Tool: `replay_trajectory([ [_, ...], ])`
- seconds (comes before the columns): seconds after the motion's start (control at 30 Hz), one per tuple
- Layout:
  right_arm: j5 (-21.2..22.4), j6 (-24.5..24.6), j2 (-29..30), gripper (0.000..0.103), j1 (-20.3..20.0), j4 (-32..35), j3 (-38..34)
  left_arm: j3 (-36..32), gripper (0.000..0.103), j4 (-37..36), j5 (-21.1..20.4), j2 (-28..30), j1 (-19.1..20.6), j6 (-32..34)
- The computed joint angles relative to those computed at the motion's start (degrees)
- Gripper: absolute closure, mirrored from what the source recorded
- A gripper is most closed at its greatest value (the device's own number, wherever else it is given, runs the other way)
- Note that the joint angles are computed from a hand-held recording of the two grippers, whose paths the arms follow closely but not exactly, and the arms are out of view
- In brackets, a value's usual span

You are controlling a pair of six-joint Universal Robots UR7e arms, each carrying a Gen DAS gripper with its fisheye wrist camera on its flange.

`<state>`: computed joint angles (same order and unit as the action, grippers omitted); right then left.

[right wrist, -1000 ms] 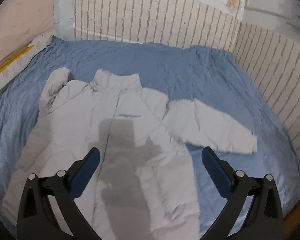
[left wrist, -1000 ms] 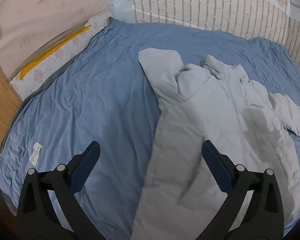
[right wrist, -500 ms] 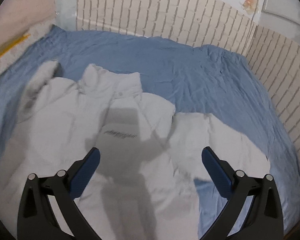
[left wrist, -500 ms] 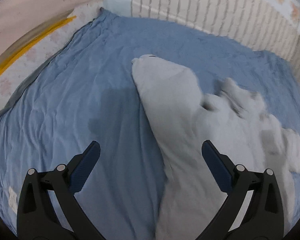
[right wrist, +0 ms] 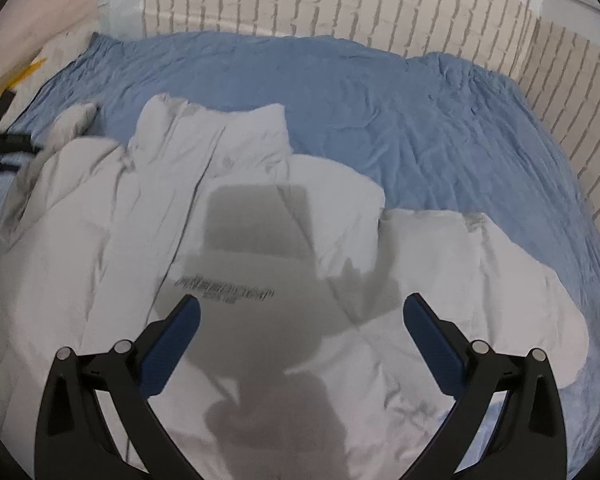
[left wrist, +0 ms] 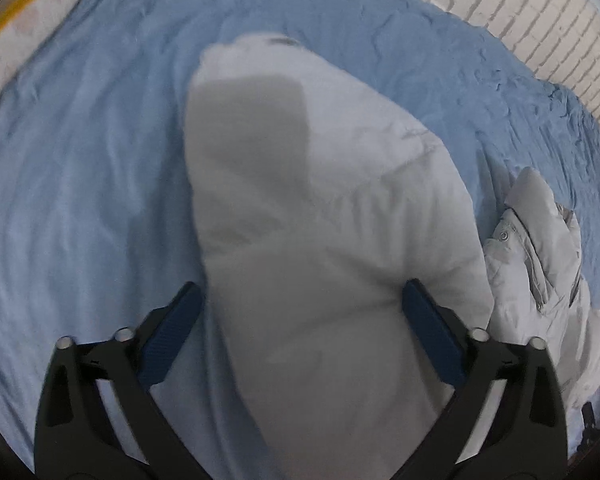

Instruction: Fold large clothes

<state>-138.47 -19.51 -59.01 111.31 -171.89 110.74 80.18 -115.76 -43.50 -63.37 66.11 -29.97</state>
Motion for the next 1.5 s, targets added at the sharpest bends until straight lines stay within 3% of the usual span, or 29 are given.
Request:
replay_trajectory([
  [0.07,-0.21,-0.97,1.53,0.002,-0.61,-0.94,-1.39,1.80,0.031,-1.46,1.39,-0.42,-0.25,0.54],
  [0.17,1.07,-1.19,3.24,0.002,-1.48,0.15,-3.92,4.12,0.071,-0.32,6.31,-1.11,-1.42,0.63],
  [0.27,0.52,-2.75,5.58,0.002,-1.96,-0.82,-6.03,6.47,0.092,2.46,10.36,-3.56,-2.56,-3.47],
  [0.33,-0.27,-2.78,6.52,0.014,-2.36,-1.30,-6.62,10.22,0.096,4.01,14.11,-7.05,-4.10,-7.71],
  [0.4,0.30,0.40,5.87,0.053,-3.15,1.59,-6.71,15.23,0.097,6.79,17.27,-11.97,-6.08,-13.97],
  [0.43,0.85,2.20,5.37,0.056,-3.54,2.53,-6.37,17.14,0.097,8.45,18.01,-13.84,-6.78,-16.96],
  [0.53,2.17,4.45,4.28,0.057,-4.68,1.81,-4.35,21.86,0.095,11.19,15.94,-18.61,-6.22,-22.72],
  [0.6,1.88,5.20,4.17,0.056,-5.16,2.24,-3.58,25.70,0.088,3.49,12.89,-21.19,-5.22,-18.77],
  [0.63,1.93,5.31,4.13,0.056,-5.28,1.98,-3.37,27.30,0.074,0.94,13.48,-22.57,-5.69,-18.20],
  [0.67,1.99,5.73,3.81,0.055,-5.23,1.86,-2.94,28.55,0.050,-0.15,15.01,-23.79,-6.52,-18.88],
  [0.7,2.02,5.88,3.51,0.054,-5.15,1.81,-2.69,29.56,0.034,-0.41,16.43,-24.75,-7.17,-19.64],
  [0.73,2.05,5.79,3.12,0.051,-4.98,1.65,-2.40,30.47,0.011,-0.04,19.78,-26.08,-8.33,-21.26],
  [0.77,1.95,5.47,2.92,0.043,-4.86,1.28,-2.22,30.74,0.003,0.67,22.11,-26.82,-8.91,-22.50],
  [0.83,1.39,4.51,2.67,0.037,-4.39,-0.12,-1.86,29.64,0.003,1.04,23.54,-27.37,-8.41,-22.41],
  [0.93,1.32,4.04,2.41,0.037,-4.41,-0.36,-1.79,24.49,0.003,-3.78,17.17,-24.89,-3.38,-16.07],
  [1.0,1.24,3.85,2.39,0.036,-4.49,-0.44,-1.74,19.60,0.003,-2.17,14.60,-21.86,0.74,-16.15],
  [1.13,0.92,3.68,3.08,0.033,-4.22,0.03,-2.33,9.37,0.003,-2.10,-0.44,-15.14,10.00,-13.58],
  [1.2,0.44,3.29,3.66,0.033,-4.02,0.19,-2.57,8.22,0.003,-2.72,-2.38,-13.67,11.84,-16.09],
  [1.23,0.27,3.03,3.98,0.033,-3.94,0.09,-2.68,7.89,0.010,-2.28,0.11,-12.92,11.09,-16.24],
  [1.27,0.26,2.65,4.07,0.033,-3.97,-0.23,-2.53,8.18,0.036,-2.22,1.05,-13.05,10.34,-15.67],
  [1.3,0.36,2.39,4.02,0.033,-4.05,-0.44,-2.34,8.13,0.047,-1.42,2.35,-12.81,8.88,-14.93],
  [1.33,0.64,2.25,3.86,0.033,-4.20,-0.44,-2.23,7.85,0.066,1.49,4.71,-13.04,7.51,-15.77],
  [1.37,1.04,2.02,3.69,0.033,-4.37,-0.48,-2.25,7.75,0.080,3.05,6.28,-13.09,6.25,-15.58],
  [1.4,1.31,1.68,3.56,0.033,-4.51,-0.66,-2.37,8.03,0.083,4.21,7.94,-13.49,4.71,-15.15],
  [1.43,1.47,1.32,3.43,0.033,-4.55,-0.98,-2.42,8.65,0.096,2.97,7.20,-14.28,3.37,-14.13],
  [1.5,1.84,0.57,3.10,0.033,-4.54,-1.40,-2.69,10.69,0.096,-3.81,1.35,-16.87,1.33,-12.46],
])
